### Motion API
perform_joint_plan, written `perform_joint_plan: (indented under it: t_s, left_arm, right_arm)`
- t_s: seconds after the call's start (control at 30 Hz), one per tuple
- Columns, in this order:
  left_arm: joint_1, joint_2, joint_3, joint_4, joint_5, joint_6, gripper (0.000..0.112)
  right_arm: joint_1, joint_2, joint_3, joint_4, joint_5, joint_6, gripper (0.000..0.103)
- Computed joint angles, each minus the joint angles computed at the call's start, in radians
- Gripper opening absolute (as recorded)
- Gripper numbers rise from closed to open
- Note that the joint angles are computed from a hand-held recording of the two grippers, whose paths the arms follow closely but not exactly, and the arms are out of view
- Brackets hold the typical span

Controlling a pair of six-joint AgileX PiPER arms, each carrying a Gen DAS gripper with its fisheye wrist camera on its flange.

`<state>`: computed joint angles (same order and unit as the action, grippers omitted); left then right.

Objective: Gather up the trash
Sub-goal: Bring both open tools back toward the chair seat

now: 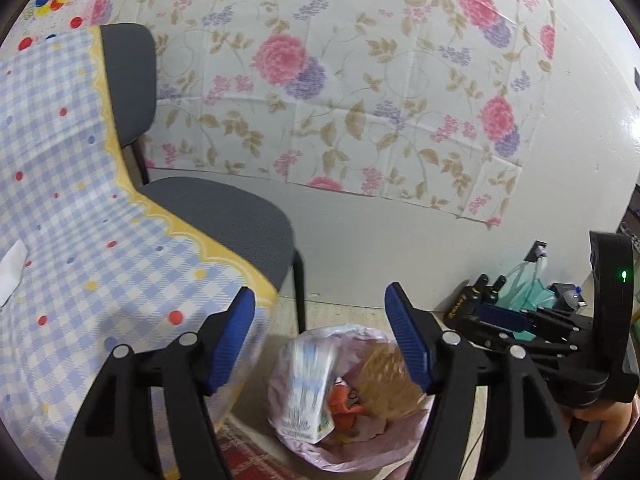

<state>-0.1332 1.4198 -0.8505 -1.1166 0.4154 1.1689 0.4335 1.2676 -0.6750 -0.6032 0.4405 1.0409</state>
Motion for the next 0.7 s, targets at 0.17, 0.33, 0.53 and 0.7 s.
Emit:
perform_joint_plan:
  t_s: [0.17,0.33,0.53,0.7]
  left_arm:
    - [0.070,-0.042,0.025,0.045,-0.004,-0.050,0.066]
    - [0.165,-0.116,0.061,0.091,-0.007,-0.080,0.066]
    - [0.323,-0.202,0.068,0.188,0.031,-0.146,0.070]
    - [0.465,-0.274,0.055,0.293,0.023,-0.235,0.073]
  right_arm:
    - [0.031,-0.025,-0.011,-0.065,0.024,0.070,0.044]
    - [0.091,-0.050,-0.058,-0.139,0.048,0.140,0.044]
    - [0.170,0.022,-0.177,-0.163,0.007,0.133,0.044]
    - [0.225,0.144,-0.336,-0.089,-0.046,0.012,0.044]
